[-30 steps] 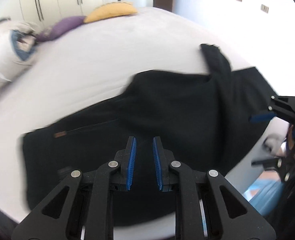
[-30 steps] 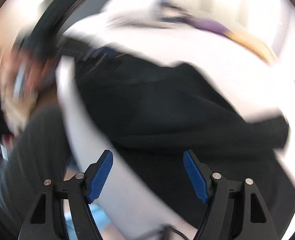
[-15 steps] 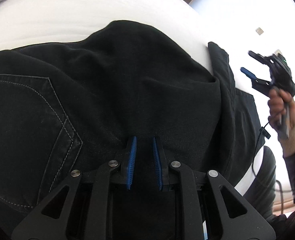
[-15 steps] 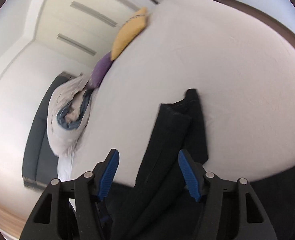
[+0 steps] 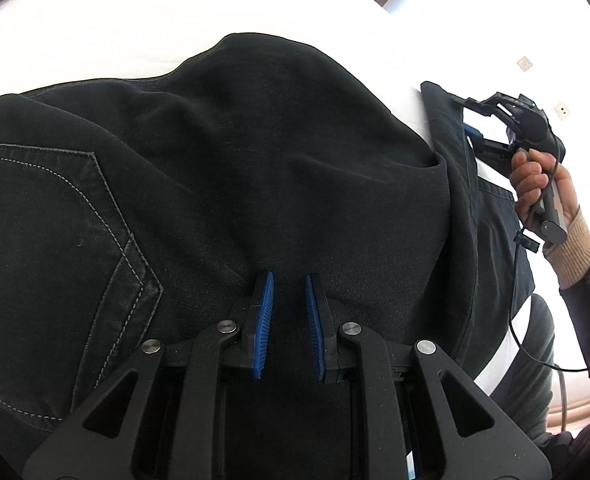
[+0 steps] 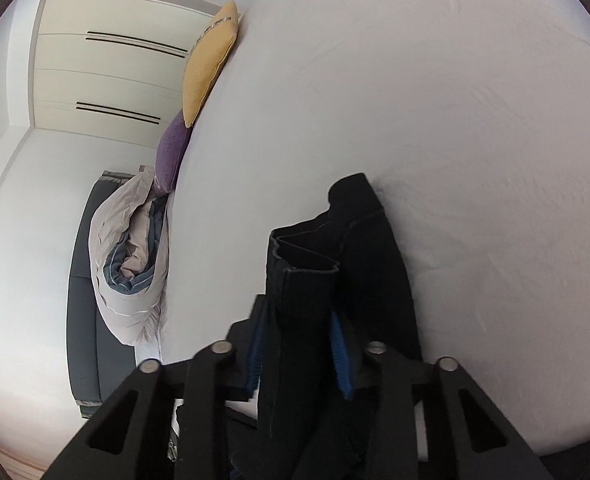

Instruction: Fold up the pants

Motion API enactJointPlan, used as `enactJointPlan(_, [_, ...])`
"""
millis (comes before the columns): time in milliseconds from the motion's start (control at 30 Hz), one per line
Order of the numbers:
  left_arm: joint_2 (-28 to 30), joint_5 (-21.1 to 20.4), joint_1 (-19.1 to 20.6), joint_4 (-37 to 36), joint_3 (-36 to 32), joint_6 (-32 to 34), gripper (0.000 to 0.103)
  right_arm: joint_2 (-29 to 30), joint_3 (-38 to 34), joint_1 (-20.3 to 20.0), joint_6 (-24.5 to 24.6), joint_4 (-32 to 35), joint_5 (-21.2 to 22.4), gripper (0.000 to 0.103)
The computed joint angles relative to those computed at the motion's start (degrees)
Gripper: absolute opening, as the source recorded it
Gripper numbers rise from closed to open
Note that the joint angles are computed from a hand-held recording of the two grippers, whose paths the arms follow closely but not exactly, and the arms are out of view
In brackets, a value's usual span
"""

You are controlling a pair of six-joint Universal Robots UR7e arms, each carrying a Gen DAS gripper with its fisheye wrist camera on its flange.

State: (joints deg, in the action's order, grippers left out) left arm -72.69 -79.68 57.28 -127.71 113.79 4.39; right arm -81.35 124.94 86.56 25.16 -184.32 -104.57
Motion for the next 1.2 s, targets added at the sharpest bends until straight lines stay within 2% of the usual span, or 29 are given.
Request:
enactJointPlan(33, [-0.06, 0.11, -0.11, -0.19, 0.18, -0.11, 0.016, 0.12, 0.00, 0.28, -0.77, -0.01, -0.18, 0.011])
enactJointPlan(167, [-0.59, 0.50, -0.23, -0.53, 0.84, -0.21, 0.016, -0.31, 0.42, 2.80, -3.90, -1.41, -3.50, 0.007])
enactJointPlan(300, [-0.85, 0.89, -0.80, -1.13, 1.72, -1.09, 0.016, -2.64, 2.49, 8.13, -6.91, -4.49, -10.69, 0.006])
enactJointPlan(433, [-0.95, 1.82, -1.59, -1.16, 2.23, -1.73, 0.016, -7.02, 7.51, 14.74, -6.47, -8.52, -19.10, 0.005])
enactJointPlan(567, [-0.72, 2.60, -2.47, -0.73, 2.30, -2.30, 0.017, -13.78, 15.03, 21.48, -1.86, -7.75, -29.09, 0.005])
enactJointPlan(667, [-0.43, 3.01, -3.06, -0.47, 2.22, -3.01, 0.016, -18.74, 20.68, 25.64, 5.85, -5.04, -35.33, 0.005])
enactJointPlan(700, [-0.31, 3.21, -3.29, -0.41, 2.20, -3.31, 0.016, -20.37, 22.69, 27.21, 9.92, -3.19, -37.45, 0.005])
enactJointPlan(767, [0.02, 3.71, -3.84, -0.36, 2.16, -4.05, 0.016, -22.19, 25.21, 28.65, 15.05, -0.25, -39.81, 0.005])
enactJointPlan(833, [0.36, 4.12, -4.33, -0.50, 2.17, -4.79, 0.017, -23.95, 28.10, 28.93, 20.59, 2.72, -40.93, 0.005])
enactJointPlan(900, [0.65, 4.33, -4.59, -0.40, 1.97, -5.18, 0.017, -25.23, 30.49, 27.73, 22.85, 2.62, -40.43, 0.005])
enactJointPlan(1000, [1.01, 4.83, -5.05, -0.07, 1.71, -5.91, 0.017, -26.17, 32.71, 25.94, 23.37, -0.70, -38.50, 0.004])
enactJointPlan(1133, [1.44, 6.89, -6.84, 0.54, 1.71, -7.32, 0.017, -26.69, 32.00, 28.62, 24.28, 1.58, -40.65, 0.003])
enactJointPlan(1200, [1.59, 7.90, -7.81, 0.45, 1.93, -7.95, 0.017, -27.37, 32.08, 30.17, 26.68, 3.78, -41.68, 0.003])
